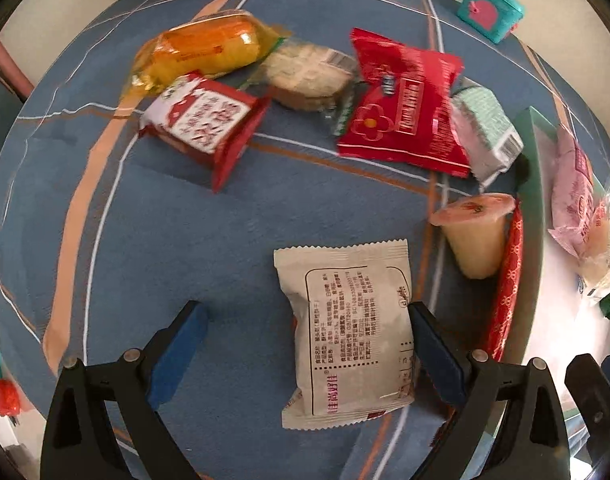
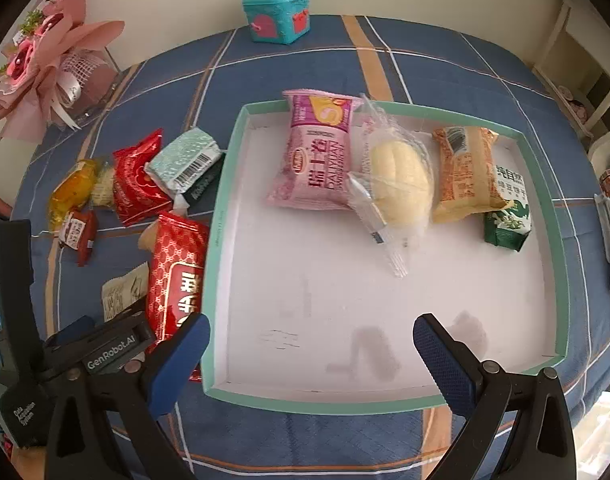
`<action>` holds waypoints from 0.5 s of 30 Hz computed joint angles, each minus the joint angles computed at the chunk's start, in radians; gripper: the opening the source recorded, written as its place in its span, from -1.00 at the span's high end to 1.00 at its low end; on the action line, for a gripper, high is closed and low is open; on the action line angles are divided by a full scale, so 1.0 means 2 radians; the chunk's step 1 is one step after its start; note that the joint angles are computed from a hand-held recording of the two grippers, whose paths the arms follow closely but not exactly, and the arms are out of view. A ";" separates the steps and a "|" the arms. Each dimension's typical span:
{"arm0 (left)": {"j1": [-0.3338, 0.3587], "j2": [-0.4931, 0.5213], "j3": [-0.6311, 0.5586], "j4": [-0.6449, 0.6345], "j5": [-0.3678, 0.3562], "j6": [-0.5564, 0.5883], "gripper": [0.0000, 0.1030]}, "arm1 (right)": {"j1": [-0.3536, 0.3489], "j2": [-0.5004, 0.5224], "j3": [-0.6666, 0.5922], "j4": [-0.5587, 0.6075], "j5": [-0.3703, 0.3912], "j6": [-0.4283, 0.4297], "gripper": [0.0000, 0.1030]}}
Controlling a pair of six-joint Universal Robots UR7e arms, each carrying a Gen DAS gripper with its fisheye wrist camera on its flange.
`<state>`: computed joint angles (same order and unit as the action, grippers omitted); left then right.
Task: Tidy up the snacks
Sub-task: 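Move the right tool to the red gold-text pack while the left tool approaches the white pastry pack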
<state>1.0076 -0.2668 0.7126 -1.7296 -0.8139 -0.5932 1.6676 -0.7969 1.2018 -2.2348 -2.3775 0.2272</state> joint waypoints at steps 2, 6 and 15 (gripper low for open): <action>0.002 -0.005 0.007 -0.001 0.003 -0.003 -0.92 | 0.002 0.005 0.000 -0.005 0.002 -0.004 -1.00; 0.006 -0.018 0.021 -0.002 0.008 -0.016 -0.92 | 0.006 0.021 -0.014 -0.002 0.005 -0.012 -1.00; 0.017 -0.050 0.057 -0.004 0.016 -0.052 -0.92 | 0.016 0.044 -0.028 -0.022 0.019 -0.029 -0.97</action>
